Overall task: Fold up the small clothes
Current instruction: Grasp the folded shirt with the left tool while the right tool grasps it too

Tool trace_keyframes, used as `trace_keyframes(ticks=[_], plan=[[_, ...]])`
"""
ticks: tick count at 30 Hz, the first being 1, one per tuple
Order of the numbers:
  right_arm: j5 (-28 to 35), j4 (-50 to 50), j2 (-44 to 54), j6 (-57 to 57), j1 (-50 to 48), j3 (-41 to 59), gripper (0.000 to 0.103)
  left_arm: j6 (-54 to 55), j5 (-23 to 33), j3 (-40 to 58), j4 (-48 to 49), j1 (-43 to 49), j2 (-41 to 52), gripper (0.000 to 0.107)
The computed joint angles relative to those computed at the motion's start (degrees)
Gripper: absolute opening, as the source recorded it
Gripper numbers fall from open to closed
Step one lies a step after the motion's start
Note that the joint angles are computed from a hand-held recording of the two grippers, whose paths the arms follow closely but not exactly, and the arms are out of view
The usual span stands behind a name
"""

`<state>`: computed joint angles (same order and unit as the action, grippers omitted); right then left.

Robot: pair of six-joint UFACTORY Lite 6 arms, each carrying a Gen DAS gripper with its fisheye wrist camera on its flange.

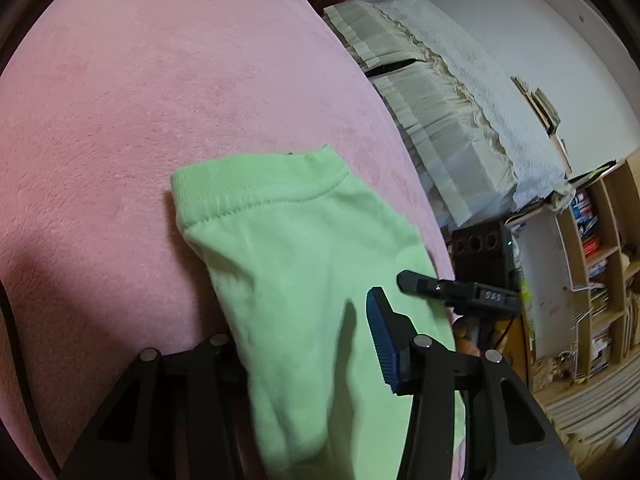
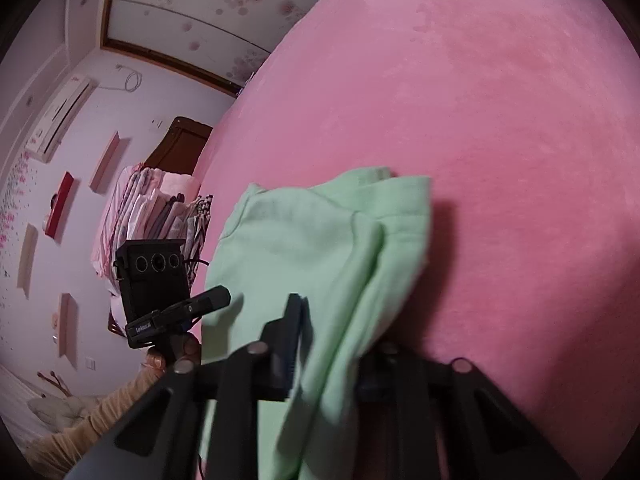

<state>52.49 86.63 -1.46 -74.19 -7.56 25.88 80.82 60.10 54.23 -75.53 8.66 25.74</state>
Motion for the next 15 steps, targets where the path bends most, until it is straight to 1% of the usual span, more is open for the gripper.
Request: trace_keyframes(ticks=[1,5,6,8,9,10,12,14,15], plan=[[-0.59,-0.22,0.04,0.6,0.35,0.22,0.016,-0.43,-0.63,0.18,-0.11,-0.35,0.03,0.046],[-2.92,-0.99,-0.1,2.49,2.2,1.38,0.016,-0.49,-2.73,0.24,-0.9,-1.69,0.33,0.046],[-3.02,-0.69,-0.34,2.77,2.45,1.29,0.016,-0.2,-3.34,-0.12,-1.51,-1.95,-0.06,0.043],[-3.74,0.24,-1.34,2.24,2.91,0.84,0.015,0.6,-5.67,-1.64,-2.75,-2.24,-1.88,0.026],[-4.81,0.66,-2.63,1.85,3.42,0.25,0.013,1.08,-6.05,-2.29,-3.19,-1.91,-2.42,0.015],[-6.31,0.74,-4.85,1.59,4.16,-0.72,0.012,1.91,-5.94,-2.98,-3.74,-1.3,-2.96,0.011],[-9.2,0.57,-9.09,2.7,5.99,-2.07,0.009,3.13,-6.99,-5.5,-4.9,-0.88,-6.15,0.009],[-13.88,-0.83,-15.33,5.9,9.36,-3.36,0.009,3.28,-9.17,-7.95,-5.56,-1.93,-10.5,0.007],[-16.97,-2.98,-18.83,9.39,11.74,-3.67,0.008,3.06,-10.39,-9.26,-5.78,-2.58,-13.23,0.006]])
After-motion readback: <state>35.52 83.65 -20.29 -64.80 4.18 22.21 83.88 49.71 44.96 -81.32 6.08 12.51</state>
